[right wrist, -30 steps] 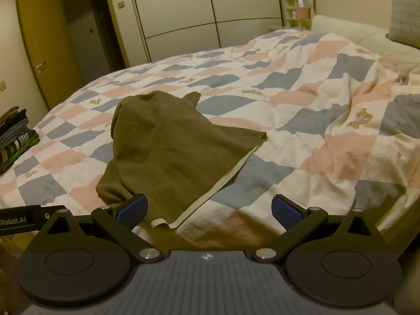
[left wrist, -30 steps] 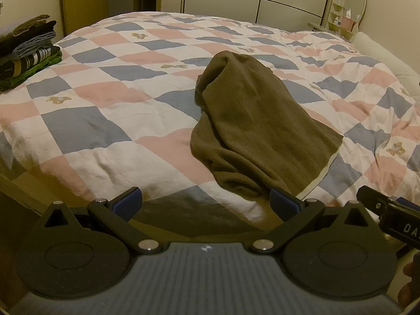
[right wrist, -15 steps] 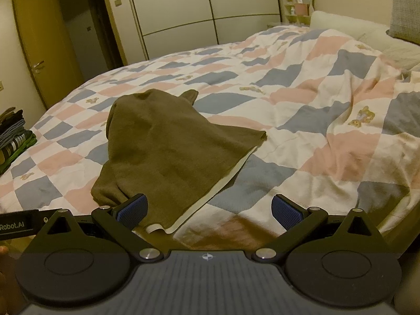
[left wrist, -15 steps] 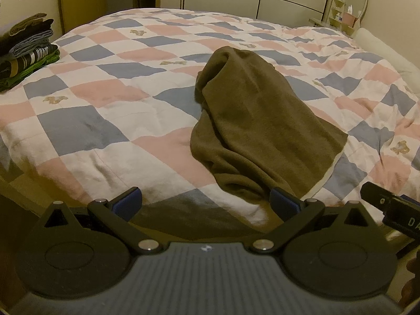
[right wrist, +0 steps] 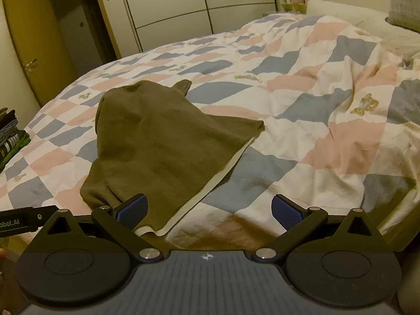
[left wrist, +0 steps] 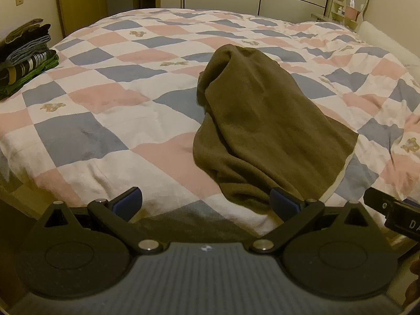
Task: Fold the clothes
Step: 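Move both grippers toward the crumpled olive-brown shirt on the bed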
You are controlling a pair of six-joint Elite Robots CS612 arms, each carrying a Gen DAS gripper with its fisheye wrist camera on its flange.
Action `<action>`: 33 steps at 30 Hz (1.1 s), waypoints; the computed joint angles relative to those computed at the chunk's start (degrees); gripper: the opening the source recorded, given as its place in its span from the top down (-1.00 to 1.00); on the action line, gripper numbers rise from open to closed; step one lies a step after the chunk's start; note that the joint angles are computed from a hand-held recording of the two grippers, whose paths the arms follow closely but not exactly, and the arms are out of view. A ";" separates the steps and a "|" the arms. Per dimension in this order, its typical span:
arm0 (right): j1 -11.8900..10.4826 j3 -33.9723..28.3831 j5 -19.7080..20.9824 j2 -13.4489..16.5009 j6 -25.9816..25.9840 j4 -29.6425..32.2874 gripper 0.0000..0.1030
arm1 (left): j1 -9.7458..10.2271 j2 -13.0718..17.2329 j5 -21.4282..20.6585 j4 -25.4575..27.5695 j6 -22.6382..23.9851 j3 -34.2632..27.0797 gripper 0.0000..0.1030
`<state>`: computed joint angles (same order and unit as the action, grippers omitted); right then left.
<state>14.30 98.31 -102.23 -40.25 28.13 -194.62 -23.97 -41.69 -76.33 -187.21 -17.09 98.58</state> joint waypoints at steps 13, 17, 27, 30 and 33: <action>-0.95 -2.24 1.55 1.40 1.13 3.49 -1.00 | 0.48 1.85 -0.54 4.13 0.74 -3.70 -0.99; -1.29 -3.24 1.98 2.01 1.25 4.69 -1.00 | 0.67 2.62 -0.78 5.32 0.93 -5.11 -0.99; -2.12 -6.32 2.90 4.00 1.39 7.21 -1.00 | 1.24 4.84 -1.00 8.64 1.57 -9.21 -0.99; -2.35 -7.51 3.27 4.69 1.45 8.14 -1.00 | 1.46 5.49 -1.49 9.26 1.97 -10.32 -0.99; -2.59 -8.61 3.71 5.34 1.56 8.86 -1.00 | 1.72 6.07 -2.24 9.38 2.55 -11.27 -0.99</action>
